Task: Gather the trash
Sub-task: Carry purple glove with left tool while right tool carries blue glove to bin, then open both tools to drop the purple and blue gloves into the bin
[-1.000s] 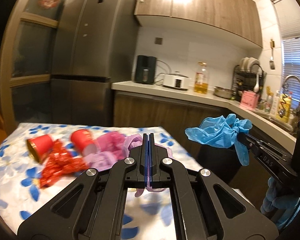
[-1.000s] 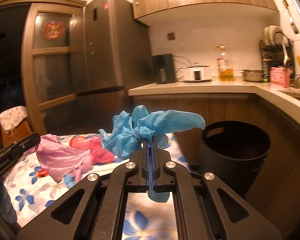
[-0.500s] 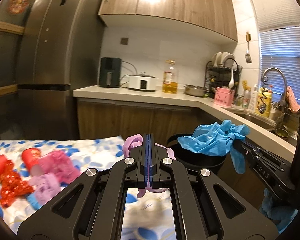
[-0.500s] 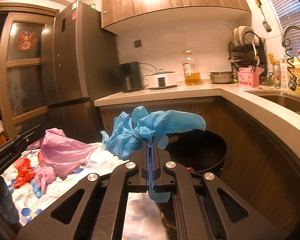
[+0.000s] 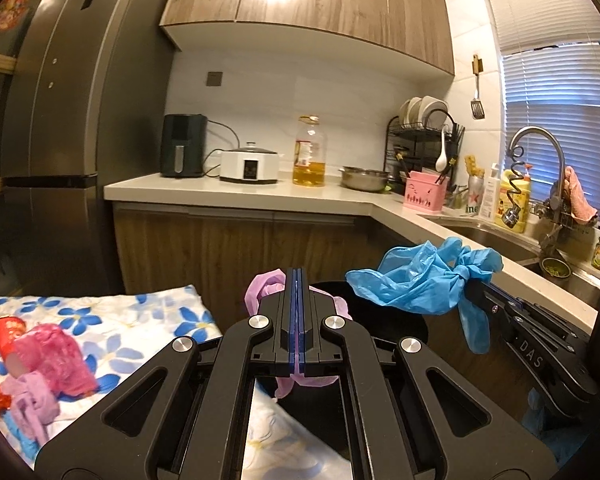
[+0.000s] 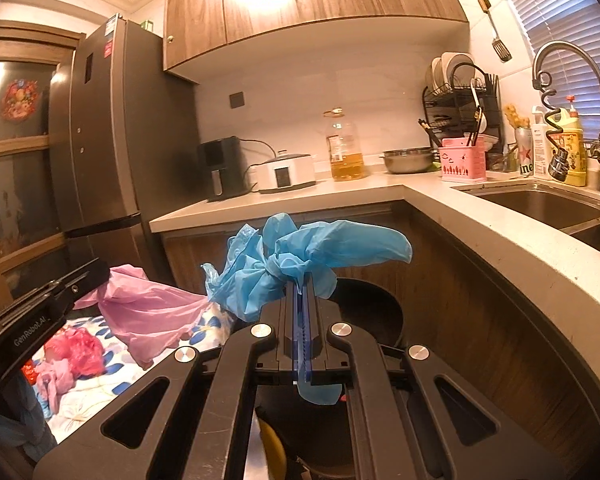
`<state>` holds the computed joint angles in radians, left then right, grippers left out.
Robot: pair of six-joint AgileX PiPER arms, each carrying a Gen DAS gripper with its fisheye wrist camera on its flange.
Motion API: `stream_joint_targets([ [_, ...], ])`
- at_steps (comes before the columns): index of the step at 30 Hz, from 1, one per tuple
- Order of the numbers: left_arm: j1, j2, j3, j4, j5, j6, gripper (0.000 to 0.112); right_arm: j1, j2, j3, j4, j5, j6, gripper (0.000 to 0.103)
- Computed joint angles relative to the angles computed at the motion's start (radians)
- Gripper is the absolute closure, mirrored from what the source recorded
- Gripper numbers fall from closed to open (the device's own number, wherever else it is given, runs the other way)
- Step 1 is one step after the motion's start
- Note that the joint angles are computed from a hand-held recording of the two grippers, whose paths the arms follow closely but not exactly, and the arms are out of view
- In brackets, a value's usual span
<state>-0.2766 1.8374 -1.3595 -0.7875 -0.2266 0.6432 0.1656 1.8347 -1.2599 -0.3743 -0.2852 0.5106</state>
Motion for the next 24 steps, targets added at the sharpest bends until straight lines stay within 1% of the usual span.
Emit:
stream_joint_targets([
  [7, -0.013, 0.098, -0.142, -0.071, 0.033, 0.081, 0.112, -0.023, 0.046, -0.077, -0.024, 0.027, 0.043, 0.101],
  [12, -0.012, 0.152, -0.217, -0.115, 0.058, 0.121, 0.112, -0.026, 0.076, -0.128, -0.043, 0.051, 0.068, 0.101],
  [16, -0.016, 0.188, -0.266, -0.184, 0.071, 0.193, 0.112, -0.023, 0.092, -0.154, -0.031, 0.060, 0.057, 0.101],
  [24, -0.010, 0.236, -0.331, -0.200, 0.098, 0.205, 0.112, -0.020, 0.127, -0.202, -0.012, 0.082, 0.045, 0.101],
])
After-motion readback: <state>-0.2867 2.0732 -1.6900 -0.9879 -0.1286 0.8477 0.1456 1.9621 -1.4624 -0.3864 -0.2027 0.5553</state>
